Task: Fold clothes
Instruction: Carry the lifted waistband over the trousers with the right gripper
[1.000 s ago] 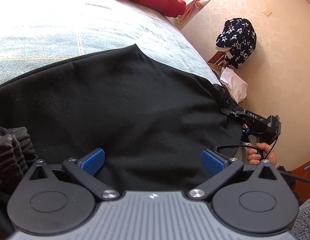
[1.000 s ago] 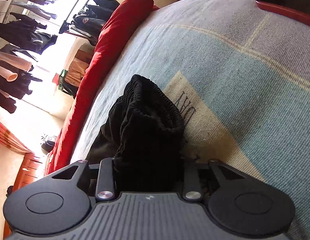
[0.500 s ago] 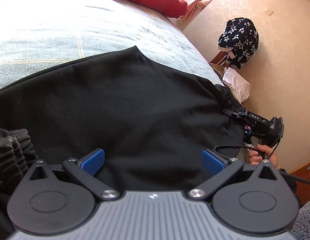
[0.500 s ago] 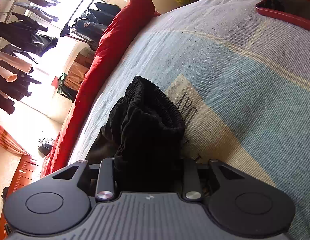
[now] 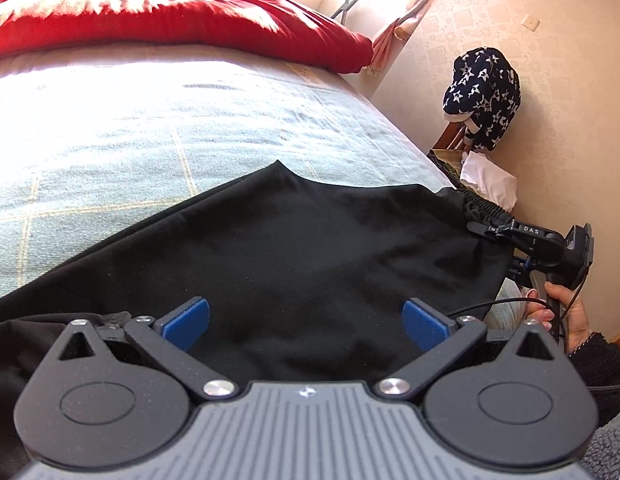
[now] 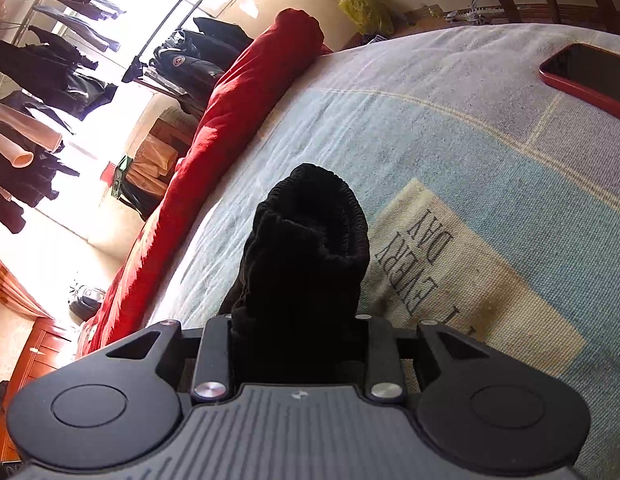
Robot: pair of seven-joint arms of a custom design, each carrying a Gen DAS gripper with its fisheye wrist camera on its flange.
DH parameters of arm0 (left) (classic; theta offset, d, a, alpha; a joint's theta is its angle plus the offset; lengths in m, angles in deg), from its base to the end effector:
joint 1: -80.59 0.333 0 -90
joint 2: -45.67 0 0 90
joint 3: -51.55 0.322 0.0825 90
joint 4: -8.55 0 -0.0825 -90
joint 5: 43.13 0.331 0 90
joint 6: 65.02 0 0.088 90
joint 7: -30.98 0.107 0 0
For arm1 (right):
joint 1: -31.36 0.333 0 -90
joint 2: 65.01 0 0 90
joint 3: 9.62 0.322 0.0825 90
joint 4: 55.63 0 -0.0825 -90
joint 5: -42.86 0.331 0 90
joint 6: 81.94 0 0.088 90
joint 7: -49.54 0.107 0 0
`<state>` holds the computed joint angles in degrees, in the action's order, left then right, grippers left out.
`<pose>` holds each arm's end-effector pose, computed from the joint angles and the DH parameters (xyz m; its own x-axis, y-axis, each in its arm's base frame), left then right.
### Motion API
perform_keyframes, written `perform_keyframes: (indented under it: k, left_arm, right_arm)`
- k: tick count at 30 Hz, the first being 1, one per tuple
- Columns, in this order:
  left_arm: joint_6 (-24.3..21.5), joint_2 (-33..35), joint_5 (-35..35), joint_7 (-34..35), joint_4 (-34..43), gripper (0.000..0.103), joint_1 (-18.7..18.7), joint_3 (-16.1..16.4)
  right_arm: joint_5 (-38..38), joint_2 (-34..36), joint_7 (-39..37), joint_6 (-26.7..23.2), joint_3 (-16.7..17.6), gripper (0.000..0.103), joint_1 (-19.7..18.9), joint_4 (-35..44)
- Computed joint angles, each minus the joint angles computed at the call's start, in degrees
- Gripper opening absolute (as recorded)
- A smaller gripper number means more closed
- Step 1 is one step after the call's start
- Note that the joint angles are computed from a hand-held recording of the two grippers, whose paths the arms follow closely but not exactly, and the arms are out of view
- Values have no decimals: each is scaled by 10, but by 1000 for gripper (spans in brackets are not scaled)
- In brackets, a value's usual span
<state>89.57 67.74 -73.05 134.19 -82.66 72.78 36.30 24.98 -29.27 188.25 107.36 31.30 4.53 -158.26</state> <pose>0.6316 -0.2164 0.5246 -0.3157 -0.8544 0.4128 -0.7832 -0.0110 -0.6217 0.6582 0.0864 0.4396 -0.1484 -0.6432 -0.7511 -0.5824 0.6707 -0.4593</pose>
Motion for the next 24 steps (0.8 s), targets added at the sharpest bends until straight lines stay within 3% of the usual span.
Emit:
perform_keyframes:
  k: [5,10,14,18,20,24]
  left_arm:
    - [29,-51,-66,73,-68,102,35,-16]
    - [38,-108,-196,200,-138,102,74,-21]
    - [13,-149,-267,278,-185,102,84,9]
    - [-33,-176,-256,301,-214,102,84,48]
    - [-59,-185,-243,307,-223,102,86,63]
    - [-75,-198,-229,320,-242,102,88,78]
  right_arm:
    - [10,-52,17,13,-69,32,74,-8]
    - [26,-95,35,6,-167,32,190,-1]
    - [46,-108,39,-8,-241,32,286,17]
    - [63,-107,43,-25,-305,32,374,46]
    - [68,-98,39,-34,-312,32,394,67]
    - [77,-73,18,-54,-290,32,407,115]
